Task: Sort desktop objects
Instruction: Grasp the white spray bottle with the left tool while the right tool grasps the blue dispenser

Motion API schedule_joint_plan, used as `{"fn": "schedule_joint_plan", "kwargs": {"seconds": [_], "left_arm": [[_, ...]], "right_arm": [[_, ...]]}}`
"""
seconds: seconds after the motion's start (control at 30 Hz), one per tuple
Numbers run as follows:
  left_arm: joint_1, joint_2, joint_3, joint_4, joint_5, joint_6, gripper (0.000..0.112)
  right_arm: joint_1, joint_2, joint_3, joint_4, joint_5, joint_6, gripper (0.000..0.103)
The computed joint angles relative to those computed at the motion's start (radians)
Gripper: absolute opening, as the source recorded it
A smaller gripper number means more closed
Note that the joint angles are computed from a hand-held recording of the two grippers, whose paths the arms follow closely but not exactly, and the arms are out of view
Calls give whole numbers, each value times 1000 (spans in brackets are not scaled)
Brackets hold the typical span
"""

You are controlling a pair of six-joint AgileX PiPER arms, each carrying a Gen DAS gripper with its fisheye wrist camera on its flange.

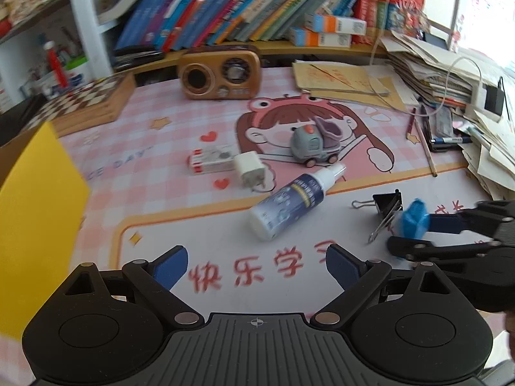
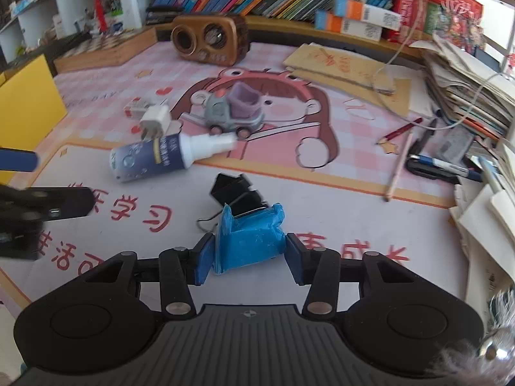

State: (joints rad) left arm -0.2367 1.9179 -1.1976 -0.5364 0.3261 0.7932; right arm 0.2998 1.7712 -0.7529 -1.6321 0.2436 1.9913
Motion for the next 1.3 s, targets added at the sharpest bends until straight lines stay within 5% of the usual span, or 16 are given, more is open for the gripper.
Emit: {"fn": "schedule_joint_plan", "kwargs": {"seconds": [0.23,0.53,0.67,0.97,1.3], "left_arm": [[-24,135,-162,-53,51,100,86],[-55,253,-324,43,140,39,60],[-52,257,-335,41,186,29,38],[-59,254,-331,26,192,52,36],[-20,196,-246,-138,176,171,31]], "right_arm": [[-18,-101,89,87,15,-45,45],[-27,-141,123,166,-15,-116,45],[-31,-140,120,180,-17,-125,41],[-30,-116,106,204,-12,-145,41],[-28,-124,116,176,7,-121,74]]}}
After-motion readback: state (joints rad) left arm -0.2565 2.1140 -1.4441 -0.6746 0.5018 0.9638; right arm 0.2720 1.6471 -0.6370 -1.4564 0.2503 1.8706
